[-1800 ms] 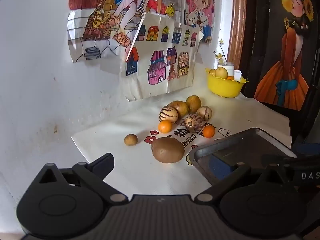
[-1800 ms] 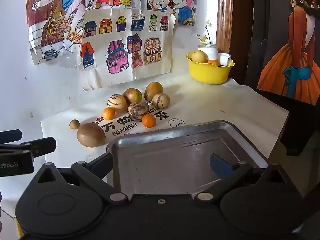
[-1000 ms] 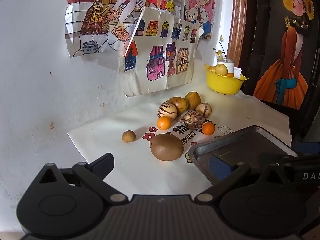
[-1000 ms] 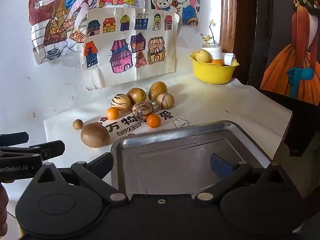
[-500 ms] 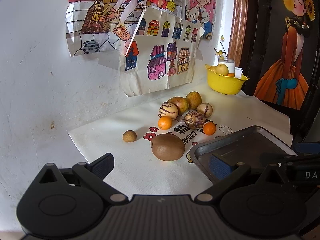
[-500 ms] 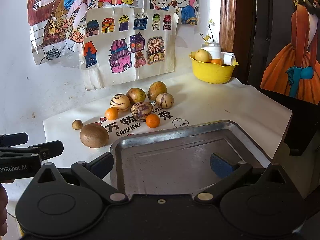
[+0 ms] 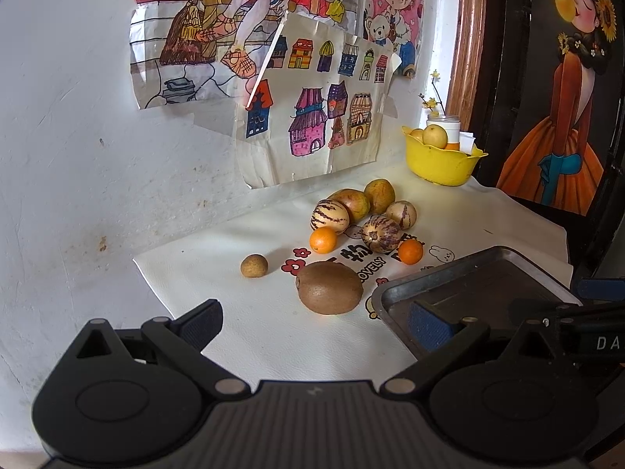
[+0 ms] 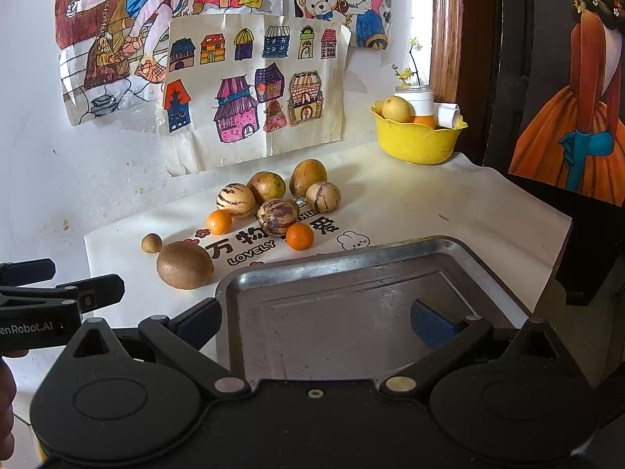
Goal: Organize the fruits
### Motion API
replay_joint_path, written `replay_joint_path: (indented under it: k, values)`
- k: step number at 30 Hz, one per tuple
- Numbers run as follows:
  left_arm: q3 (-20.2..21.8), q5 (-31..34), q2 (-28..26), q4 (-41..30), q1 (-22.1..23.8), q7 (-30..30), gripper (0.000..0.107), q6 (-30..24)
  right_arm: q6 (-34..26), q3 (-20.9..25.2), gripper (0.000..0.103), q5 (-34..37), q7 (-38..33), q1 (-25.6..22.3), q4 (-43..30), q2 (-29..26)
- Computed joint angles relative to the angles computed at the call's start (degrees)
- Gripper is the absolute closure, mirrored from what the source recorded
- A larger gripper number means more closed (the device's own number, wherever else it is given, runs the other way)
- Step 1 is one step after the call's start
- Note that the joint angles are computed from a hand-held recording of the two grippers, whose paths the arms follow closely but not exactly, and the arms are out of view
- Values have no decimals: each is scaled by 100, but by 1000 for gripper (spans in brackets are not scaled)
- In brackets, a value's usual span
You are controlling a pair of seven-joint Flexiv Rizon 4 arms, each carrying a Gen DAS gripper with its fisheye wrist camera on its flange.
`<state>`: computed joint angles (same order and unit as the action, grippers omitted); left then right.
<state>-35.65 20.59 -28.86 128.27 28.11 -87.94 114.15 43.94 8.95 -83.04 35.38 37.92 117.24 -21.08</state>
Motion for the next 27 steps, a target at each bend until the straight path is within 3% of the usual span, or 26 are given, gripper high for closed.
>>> replay_joint_path:
  k: [27]
  values:
    - [186, -53, -77, -78, -197, 14, 4, 13, 89, -46, 0, -24, -16, -43, -40, -62]
